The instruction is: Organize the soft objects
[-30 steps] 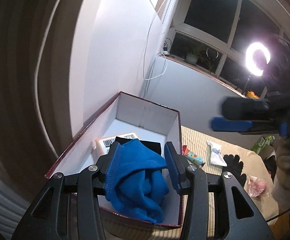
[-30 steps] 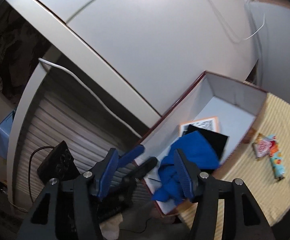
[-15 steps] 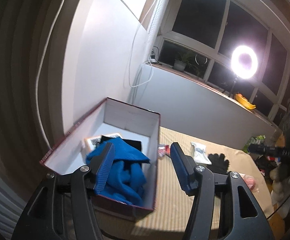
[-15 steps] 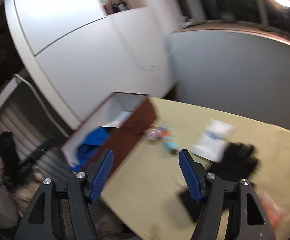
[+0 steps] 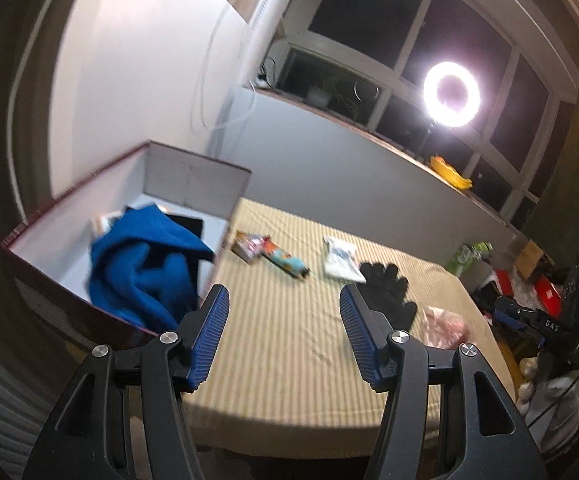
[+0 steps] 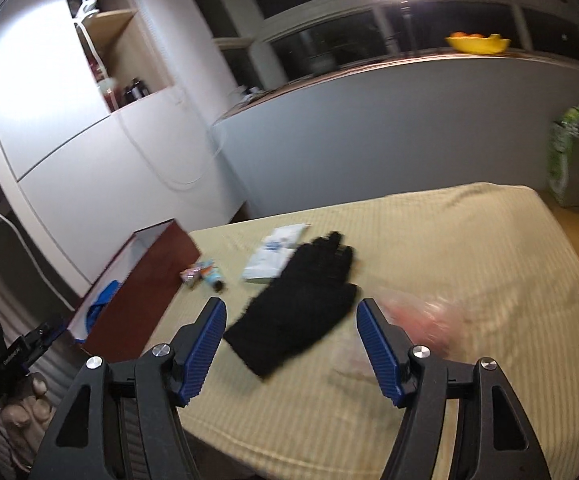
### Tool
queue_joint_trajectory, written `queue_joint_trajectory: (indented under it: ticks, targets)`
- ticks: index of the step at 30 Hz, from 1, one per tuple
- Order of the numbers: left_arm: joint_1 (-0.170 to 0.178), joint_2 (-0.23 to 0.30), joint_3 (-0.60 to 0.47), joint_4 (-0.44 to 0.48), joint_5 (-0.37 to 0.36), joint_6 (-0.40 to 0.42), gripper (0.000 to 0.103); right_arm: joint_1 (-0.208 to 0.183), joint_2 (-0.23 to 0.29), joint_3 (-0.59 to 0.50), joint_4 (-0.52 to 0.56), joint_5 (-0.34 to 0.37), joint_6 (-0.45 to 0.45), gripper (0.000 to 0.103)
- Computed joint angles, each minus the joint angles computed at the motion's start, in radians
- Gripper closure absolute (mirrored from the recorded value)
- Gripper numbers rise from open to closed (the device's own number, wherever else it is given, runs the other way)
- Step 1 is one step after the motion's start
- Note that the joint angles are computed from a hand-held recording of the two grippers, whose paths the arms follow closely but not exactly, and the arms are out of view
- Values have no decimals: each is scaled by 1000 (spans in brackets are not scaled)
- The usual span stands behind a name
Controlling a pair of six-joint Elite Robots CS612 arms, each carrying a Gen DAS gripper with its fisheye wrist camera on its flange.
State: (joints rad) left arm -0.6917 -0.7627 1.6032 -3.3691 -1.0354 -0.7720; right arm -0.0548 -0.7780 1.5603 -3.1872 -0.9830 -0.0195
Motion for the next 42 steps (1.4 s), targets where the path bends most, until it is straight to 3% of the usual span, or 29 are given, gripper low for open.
queue_joint_trajectory:
  ticks: [5, 9, 16, 21, 24, 30, 42]
  targets:
    - [2, 21, -36, 20, -68, 2, 46, -24, -1, 31, -43, 8, 25, 39]
    - [2, 37, -67, 39, -107, 17, 46, -28, -5, 46, -77, -50, 22, 21]
    - [4, 62, -115, 87, -169, 28, 46, -26, -15, 56, -36, -138, -26, 21]
    - [3, 76, -138, 112, -200, 33, 46, -38, -17, 56, 4, -133, -26, 21]
    - [5, 84, -156, 128, -220, 40, 36, -41, -15, 53, 18, -138, -26, 21]
    - [11, 106, -205, 177, -259, 65, 36, -42, -3, 32, 81, -135, -39, 21]
    - [18, 177, -374, 326, -322, 222, 32, -25, 31, -29, 152, -184, -83, 21]
